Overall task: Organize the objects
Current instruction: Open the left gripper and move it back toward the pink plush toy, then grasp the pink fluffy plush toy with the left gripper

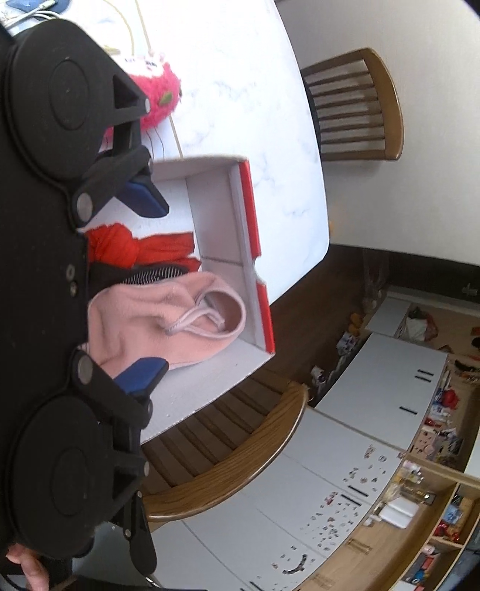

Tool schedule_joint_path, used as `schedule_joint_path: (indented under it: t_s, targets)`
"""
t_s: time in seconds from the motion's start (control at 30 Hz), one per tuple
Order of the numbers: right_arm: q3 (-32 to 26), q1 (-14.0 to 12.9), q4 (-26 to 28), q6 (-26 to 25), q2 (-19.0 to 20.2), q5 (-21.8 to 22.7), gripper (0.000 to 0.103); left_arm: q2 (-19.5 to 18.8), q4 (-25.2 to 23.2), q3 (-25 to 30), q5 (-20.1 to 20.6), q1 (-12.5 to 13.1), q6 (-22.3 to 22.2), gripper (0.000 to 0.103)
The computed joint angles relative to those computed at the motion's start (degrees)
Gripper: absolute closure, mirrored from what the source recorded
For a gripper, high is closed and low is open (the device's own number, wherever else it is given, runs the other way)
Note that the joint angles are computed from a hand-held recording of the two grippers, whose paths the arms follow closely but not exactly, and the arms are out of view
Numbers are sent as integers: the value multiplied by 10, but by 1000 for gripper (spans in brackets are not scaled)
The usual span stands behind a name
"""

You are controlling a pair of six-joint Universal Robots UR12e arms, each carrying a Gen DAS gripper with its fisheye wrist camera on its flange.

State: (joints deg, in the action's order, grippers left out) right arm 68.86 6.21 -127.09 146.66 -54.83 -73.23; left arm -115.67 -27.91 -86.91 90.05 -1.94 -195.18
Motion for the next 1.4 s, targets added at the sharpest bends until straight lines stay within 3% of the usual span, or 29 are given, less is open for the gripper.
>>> schedule_joint_path:
  t_s: [0.17, 0.43, 1.0, 1.4]
  targets:
    - [1, 1, -2, -2, -1, -5, 97, 8, -7, -5, 31, 0, -15, 19]
    - [0, 2, -2, -2, -1, -7, 97, 24, 6, -26, 52, 10, -38, 2]
    - [2, 5, -4, -9, -2, -19, 97, 42, -32, -53, 144, 36, -52, 1]
    - [-4, 7, 3, -2, 0, -26, 97, 28, -26, -70, 111, 60, -58, 1]
